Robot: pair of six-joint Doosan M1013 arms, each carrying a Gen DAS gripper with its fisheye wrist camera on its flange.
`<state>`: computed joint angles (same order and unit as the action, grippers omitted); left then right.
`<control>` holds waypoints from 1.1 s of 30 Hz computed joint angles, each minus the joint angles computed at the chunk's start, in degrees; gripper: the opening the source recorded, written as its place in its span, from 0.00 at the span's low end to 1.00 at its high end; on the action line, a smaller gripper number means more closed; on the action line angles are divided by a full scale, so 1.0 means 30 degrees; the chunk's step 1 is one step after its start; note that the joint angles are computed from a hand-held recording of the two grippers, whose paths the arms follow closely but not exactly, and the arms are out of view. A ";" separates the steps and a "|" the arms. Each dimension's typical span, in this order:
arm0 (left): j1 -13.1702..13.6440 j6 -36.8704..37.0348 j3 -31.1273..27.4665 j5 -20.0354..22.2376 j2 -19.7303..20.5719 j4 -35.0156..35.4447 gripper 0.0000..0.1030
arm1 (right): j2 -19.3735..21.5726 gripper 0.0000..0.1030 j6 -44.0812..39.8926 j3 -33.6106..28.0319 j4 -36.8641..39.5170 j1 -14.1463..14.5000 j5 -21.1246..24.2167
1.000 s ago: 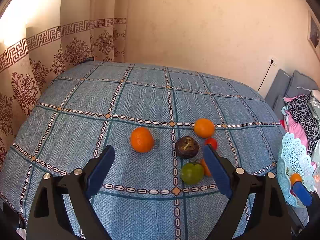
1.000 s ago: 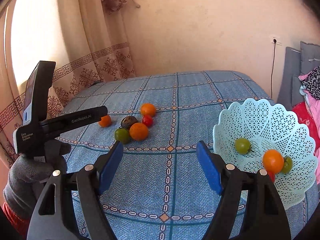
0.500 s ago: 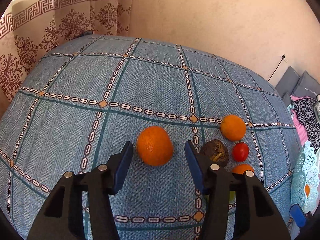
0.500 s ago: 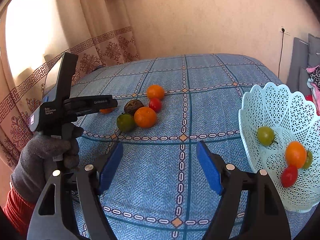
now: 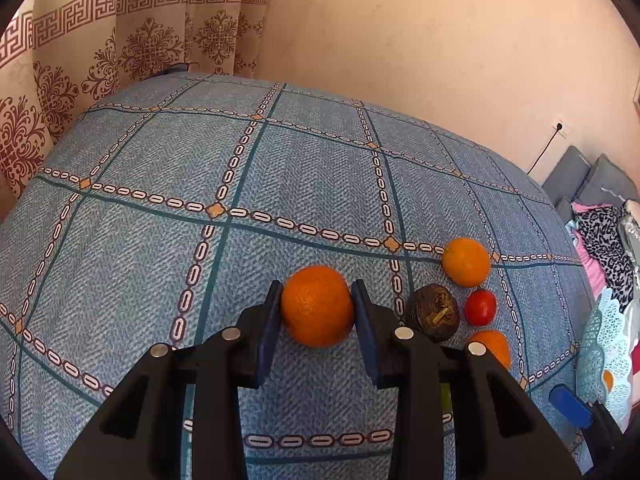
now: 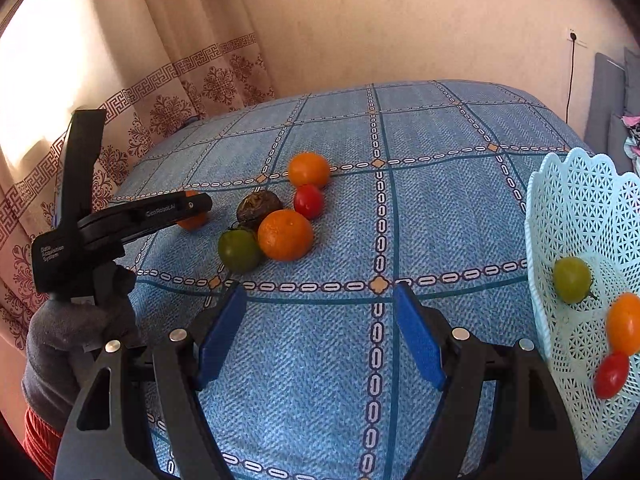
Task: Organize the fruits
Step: 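Grasp a large orange with the left tool while the right tool grasps another orange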
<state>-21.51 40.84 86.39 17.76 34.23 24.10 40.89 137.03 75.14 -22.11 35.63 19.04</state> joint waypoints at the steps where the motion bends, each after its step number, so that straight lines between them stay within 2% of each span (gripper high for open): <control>1: 0.0021 -0.0247 0.0157 -0.0166 -0.0111 0.0133 0.34 | 0.0130 0.75 -0.0554 -0.0238 0.0588 -0.0054 0.0088; 6: -0.0006 -0.2325 0.0644 -0.0749 -0.0530 0.1976 0.34 | 0.0903 0.73 -0.2981 -0.1590 0.3248 -0.0302 0.0850; 10: -0.0116 -0.3741 0.0802 -0.0928 -0.0703 0.3649 0.34 | 0.1384 0.73 -0.3190 -0.2446 0.3077 -0.0275 0.1571; 18: 0.0053 -0.3214 0.0968 -0.1392 -0.0813 0.2722 0.34 | 0.2021 0.72 -0.4209 -0.3529 0.3792 -0.0221 0.1973; 20: 0.0094 -0.2953 0.0979 -0.1481 -0.0807 0.2406 0.34 | 0.2139 0.67 -0.4852 -0.3739 0.4749 -0.0293 0.1932; 23: 0.0141 -0.2508 0.0971 -0.1527 -0.0776 0.1857 0.34 | 0.2198 0.63 -0.6724 -0.3809 0.7546 -0.0535 0.1731; 28: 0.0203 -0.1671 0.0976 -0.1697 -0.0770 0.0979 0.34 | 0.2224 0.46 -1.0798 -0.3716 1.2907 -0.0907 0.1465; 29: 0.0210 -0.1576 0.0983 -0.1747 -0.0776 0.0890 0.34 | 0.2208 0.44 -1.0704 -0.3725 1.2839 -0.0899 0.1507; 30: 0.0205 -0.1536 0.0994 -0.1794 -0.0787 0.0849 0.34 | 0.2192 0.39 -1.0258 -0.3758 1.2311 -0.0856 0.1597; 33: 0.0207 -0.1445 0.1016 -0.1890 -0.0811 0.0798 0.34 | 0.2065 0.39 -1.0194 -0.3623 1.2106 -0.0812 0.1778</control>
